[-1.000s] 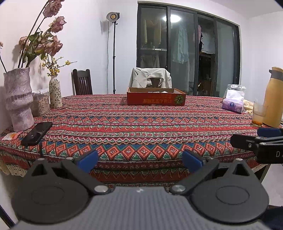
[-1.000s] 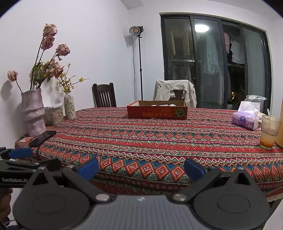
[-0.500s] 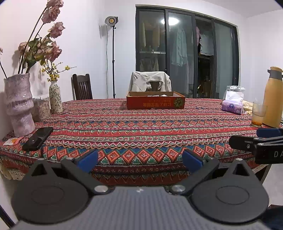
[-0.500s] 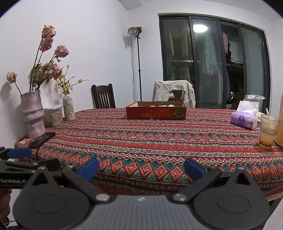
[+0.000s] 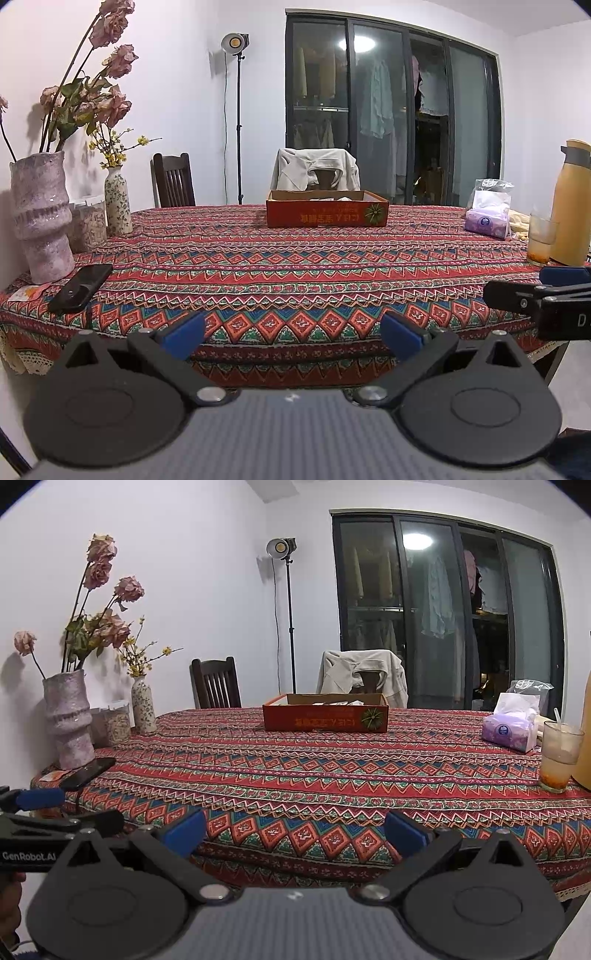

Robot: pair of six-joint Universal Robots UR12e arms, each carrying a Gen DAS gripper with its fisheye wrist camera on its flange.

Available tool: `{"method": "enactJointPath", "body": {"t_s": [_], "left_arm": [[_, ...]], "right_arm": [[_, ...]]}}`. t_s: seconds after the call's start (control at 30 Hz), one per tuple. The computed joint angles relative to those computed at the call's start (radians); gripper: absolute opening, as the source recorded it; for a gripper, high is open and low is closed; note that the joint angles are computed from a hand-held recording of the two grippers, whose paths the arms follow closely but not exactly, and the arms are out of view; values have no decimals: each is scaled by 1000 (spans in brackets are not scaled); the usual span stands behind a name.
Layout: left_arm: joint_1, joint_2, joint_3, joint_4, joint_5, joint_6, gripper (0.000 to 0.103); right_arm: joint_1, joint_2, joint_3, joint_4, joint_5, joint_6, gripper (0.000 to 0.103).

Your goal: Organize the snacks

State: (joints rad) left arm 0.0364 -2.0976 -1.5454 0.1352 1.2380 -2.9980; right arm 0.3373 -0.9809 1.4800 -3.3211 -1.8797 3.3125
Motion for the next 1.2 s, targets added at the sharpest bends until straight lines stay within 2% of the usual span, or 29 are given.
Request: {"method": "enactJointPath", "body": {"t_s": [0.9,1.2], "left_arm": [[-2,1,-2,2,11,-5,103],[-5,1,-8,34,17,-1,103]], "right_arm": [[-2,0,1,-8,0,-4,103],[-3,-2,5,-16,2,-15,103]]}}
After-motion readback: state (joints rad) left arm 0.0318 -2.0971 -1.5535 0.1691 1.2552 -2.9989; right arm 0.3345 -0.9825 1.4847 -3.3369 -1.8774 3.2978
